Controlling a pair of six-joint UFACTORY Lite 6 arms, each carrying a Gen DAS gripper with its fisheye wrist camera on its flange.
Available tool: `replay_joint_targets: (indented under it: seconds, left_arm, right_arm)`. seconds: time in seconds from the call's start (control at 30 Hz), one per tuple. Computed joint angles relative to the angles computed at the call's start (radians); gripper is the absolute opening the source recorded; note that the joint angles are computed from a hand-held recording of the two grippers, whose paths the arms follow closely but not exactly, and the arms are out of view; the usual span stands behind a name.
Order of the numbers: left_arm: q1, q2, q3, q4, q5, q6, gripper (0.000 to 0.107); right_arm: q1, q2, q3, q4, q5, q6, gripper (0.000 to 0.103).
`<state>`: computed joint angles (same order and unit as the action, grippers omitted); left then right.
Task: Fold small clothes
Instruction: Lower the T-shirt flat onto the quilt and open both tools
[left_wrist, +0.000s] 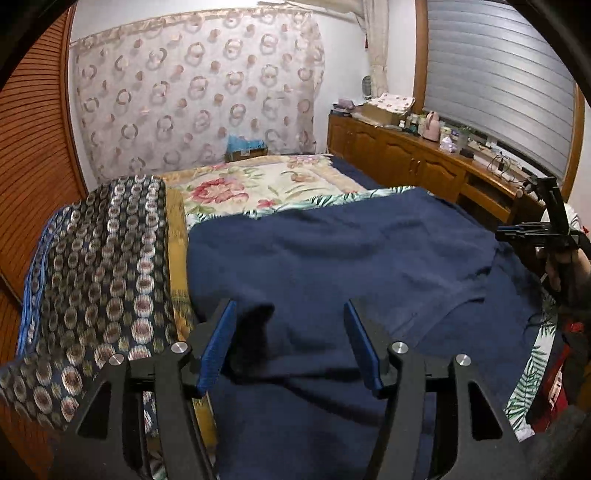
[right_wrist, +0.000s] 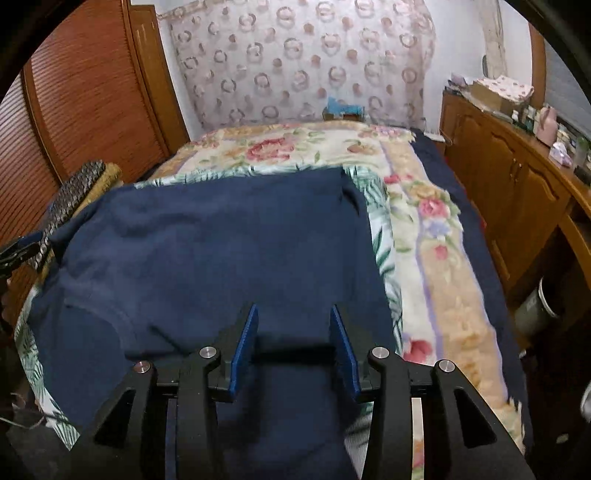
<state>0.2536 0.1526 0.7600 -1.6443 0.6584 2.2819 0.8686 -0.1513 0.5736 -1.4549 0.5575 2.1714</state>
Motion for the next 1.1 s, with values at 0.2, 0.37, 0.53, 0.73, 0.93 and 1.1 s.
replay_joint_targets:
  seconds: [0.2, 0.37, 0.53, 0.73, 0.93, 1.1]
  left_arm:
    - [-0.006, -0.036, -0.066, -0.078, -0.027, 0.085, 0.061]
    - [0.012, -0.054, -0.086, -0.080, -0.022, 0.098, 0.061]
    - [0.025, -0.048, -0.083, -0.072, -0.036, 0.090, 0.061]
    - [0.031, -0.034, -0.055, -0.066, -0.032, 0.077, 0.059]
    - [-0.075, 0.025, 0.022, -0.136, -0.142, 0.084, 0.052]
    - [-0.140, 0.149, 0.136, -0.169, -0.259, 0.049, 0.031]
  right_arm:
    - [-0.120, 0.028, 0.023, 0.010, -0.072, -0.064, 0.042]
    - [-0.166, 0.099, 0.075, -0.025, -0.098, -0.067, 0.042]
    - [-0.092, 0.137, 0.071, -0.054, -0.014, -0.009, 0.042]
    - [-0.061, 0.197, 0.092, -0.072, 0.014, 0.027, 0.044]
    - [-0.058, 0.188, 0.086, -0.065, 0.018, 0.014, 0.044]
    - [-0.065, 0.181, 0.082, -0.067, 0.013, 0.006, 0.045]
